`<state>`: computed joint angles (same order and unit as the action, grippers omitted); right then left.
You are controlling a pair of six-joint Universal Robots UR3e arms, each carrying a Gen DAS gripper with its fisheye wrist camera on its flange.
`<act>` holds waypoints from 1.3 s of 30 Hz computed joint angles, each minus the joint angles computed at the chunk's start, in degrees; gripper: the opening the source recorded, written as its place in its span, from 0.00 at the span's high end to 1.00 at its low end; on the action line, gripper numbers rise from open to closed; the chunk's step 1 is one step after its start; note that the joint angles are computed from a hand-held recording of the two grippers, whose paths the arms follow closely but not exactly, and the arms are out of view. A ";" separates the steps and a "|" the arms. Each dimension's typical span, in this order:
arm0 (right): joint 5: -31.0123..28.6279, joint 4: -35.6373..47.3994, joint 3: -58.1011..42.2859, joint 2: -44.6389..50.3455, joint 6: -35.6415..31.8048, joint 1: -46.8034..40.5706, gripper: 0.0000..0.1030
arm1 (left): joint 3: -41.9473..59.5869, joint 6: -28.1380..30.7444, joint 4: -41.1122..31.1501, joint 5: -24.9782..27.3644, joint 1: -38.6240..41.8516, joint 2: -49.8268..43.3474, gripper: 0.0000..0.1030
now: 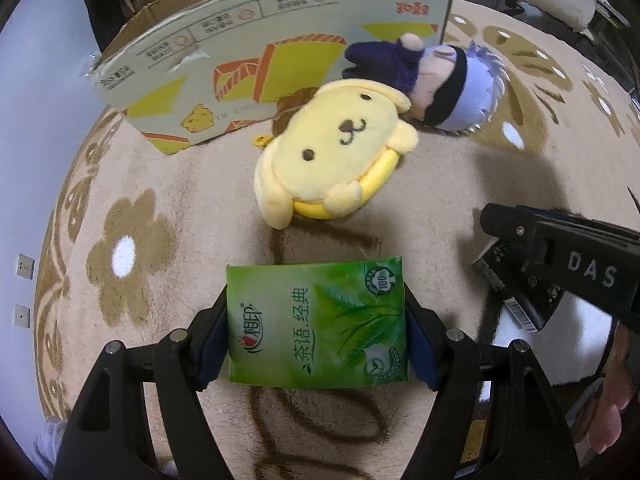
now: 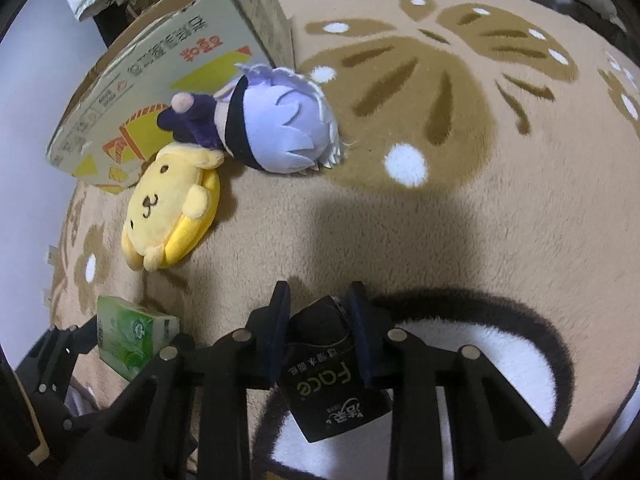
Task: Organize soft objects
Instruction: 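Lift the green packet with the left tool while the right tool lifts the black box over the box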
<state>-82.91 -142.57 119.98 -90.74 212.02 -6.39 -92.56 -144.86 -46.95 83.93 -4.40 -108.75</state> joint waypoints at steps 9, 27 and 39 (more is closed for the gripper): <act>4.00 1.76 3.85 -5.07 -3.26 -4.44 0.57 | 0.78 -2.12 0.86 -0.31 1.43 0.07 0.29; 4.39 7.83 4.32 -9.24 -6.55 -4.38 0.31 | 3.33 -6.24 2.05 1.14 2.82 -1.85 0.29; -0.03 8.29 -1.36 -2.11 -3.82 1.51 0.34 | 3.83 -7.85 3.09 0.02 3.87 -1.47 0.29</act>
<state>-82.94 -134.27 118.63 -92.85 208.21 -4.88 -88.74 -152.71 -43.85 83.95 -0.53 -110.22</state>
